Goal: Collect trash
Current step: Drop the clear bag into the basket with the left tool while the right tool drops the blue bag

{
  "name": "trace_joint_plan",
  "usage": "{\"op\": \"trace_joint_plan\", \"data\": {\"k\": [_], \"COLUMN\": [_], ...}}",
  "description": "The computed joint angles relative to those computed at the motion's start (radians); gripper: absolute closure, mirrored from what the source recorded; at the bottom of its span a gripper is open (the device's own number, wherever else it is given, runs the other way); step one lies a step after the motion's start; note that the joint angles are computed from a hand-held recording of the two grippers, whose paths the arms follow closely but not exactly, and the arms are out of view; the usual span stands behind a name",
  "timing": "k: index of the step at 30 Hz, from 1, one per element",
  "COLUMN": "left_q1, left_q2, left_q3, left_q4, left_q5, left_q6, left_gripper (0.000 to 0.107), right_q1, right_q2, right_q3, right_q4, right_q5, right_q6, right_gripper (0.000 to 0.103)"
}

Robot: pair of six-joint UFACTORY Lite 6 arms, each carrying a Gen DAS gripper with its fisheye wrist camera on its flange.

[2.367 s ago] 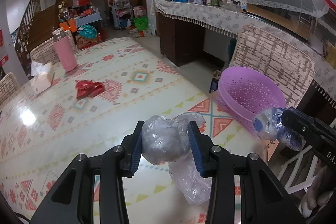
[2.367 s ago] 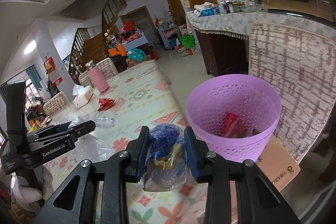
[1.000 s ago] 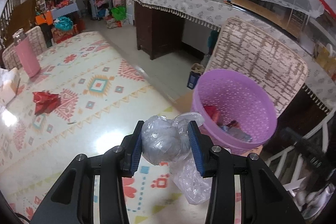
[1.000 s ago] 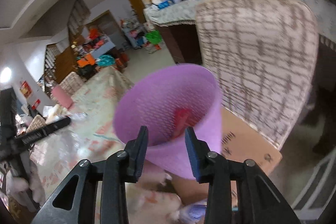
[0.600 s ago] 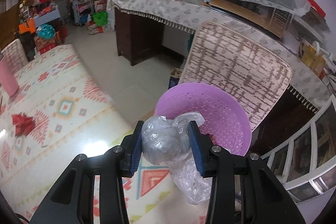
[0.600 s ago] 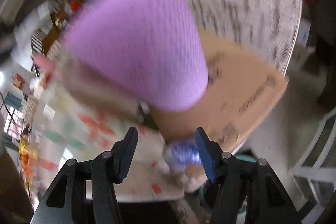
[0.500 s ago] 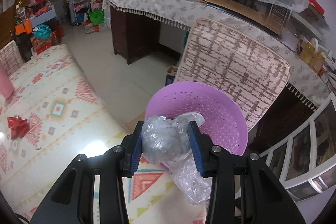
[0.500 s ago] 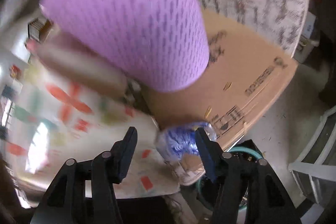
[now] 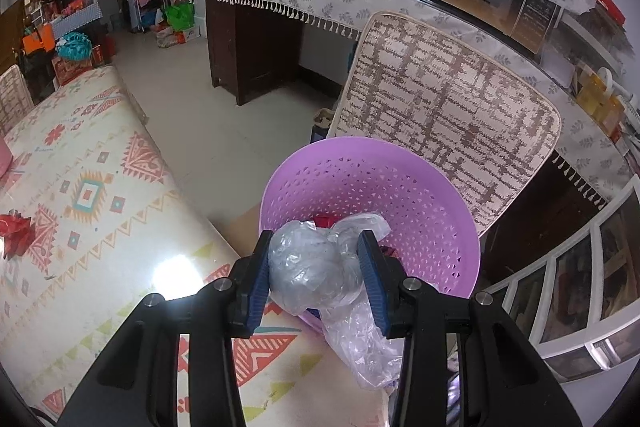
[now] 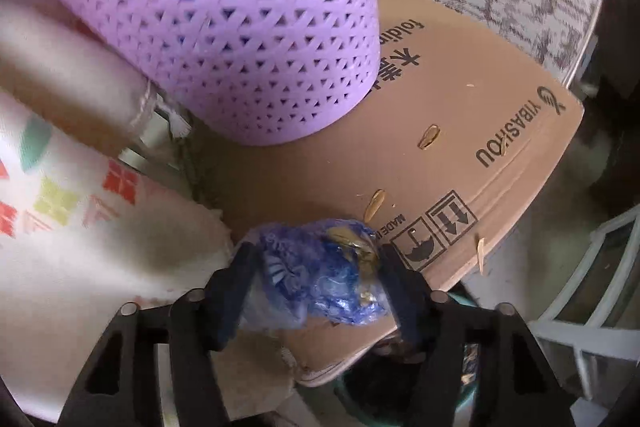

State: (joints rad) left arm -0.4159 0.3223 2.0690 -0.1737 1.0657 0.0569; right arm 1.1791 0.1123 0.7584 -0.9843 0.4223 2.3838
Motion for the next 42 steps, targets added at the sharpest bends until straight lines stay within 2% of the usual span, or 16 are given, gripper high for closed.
{"op": "trace_joint_plan", "data": {"k": [4,5,6,7,12,18,20,23,26,29,32,34,36,40,41,42], "left_q1": [0.007,0.01,0.014,0.017,0.035,0.043,0.048,0.063,0.065,0.054,0.049,0.042,0.031,0.011,0.011,0.01], "left_q2": [-0.015,-0.022,-0.028,-0.034,-0.072,-0.118,-0.128,-0.119,-0.102,-0.074,-0.023,0.015,0.051,0.16,0.184,0.207], "left_q3": [-0.032,-0.044,-0.051,-0.059,-0.098,-0.152,-0.16,-0.139,-0.105,-0.056,0.02,0.074,0.125,0.292,0.33,0.369], "left_q4": [-0.007,-0.011,-0.013,-0.015,-0.027,-0.02,-0.017,-0.025,-0.025,-0.008,-0.003,-0.002,0.004,0.005,0.001,-0.003], "left_q5": [-0.007,-0.01,-0.011,-0.012,-0.019,-0.03,-0.028,-0.02,-0.011,0.001,0.017,0.028,0.039,0.091,0.106,0.118], "left_q6": [0.007,0.009,0.011,0.013,0.021,0.029,0.03,0.032,0.029,0.018,0.009,0.0,-0.013,-0.035,-0.035,-0.037], "left_gripper": [0.067,0.067,0.067,0.067,0.067,0.067,0.067,0.067,0.067,0.067,0.067,0.067,0.067,0.062,0.059,0.047], "right_q1": [0.016,0.023,0.029,0.034,0.066,-0.037,-0.027,0.027,0.091,0.192,0.327,0.386,0.372,0.146,0.078,0.034], "right_q2": [-0.116,-0.152,-0.178,-0.197,-0.293,-0.244,-0.238,-0.295,-0.387,-0.448,-0.462,-0.46,-0.45,-0.355,-0.316,-0.291], "right_q3": [-0.053,-0.061,-0.063,-0.054,-0.011,-0.062,-0.044,-0.012,0.065,0.217,0.403,0.522,0.605,0.768,0.804,0.815], "right_q4": [0.042,0.067,0.088,0.112,0.2,0.242,0.231,0.227,0.255,0.245,0.162,0.086,0.035,0.028,0.049,0.062], "right_q5": [0.05,0.076,0.098,0.121,0.26,0.126,0.144,0.248,0.427,0.678,0.932,1.048,1.067,0.899,0.834,0.782], "right_q6": [-0.014,-0.037,-0.06,-0.087,-0.216,-0.308,-0.294,-0.29,-0.345,-0.411,-0.426,-0.446,-0.505,-0.729,-0.777,-0.793], "right_gripper": [0.069,0.07,0.076,0.086,0.088,0.089,0.091,0.092,0.092,0.092,0.092,0.092,0.092,0.092,0.091,0.088]}}
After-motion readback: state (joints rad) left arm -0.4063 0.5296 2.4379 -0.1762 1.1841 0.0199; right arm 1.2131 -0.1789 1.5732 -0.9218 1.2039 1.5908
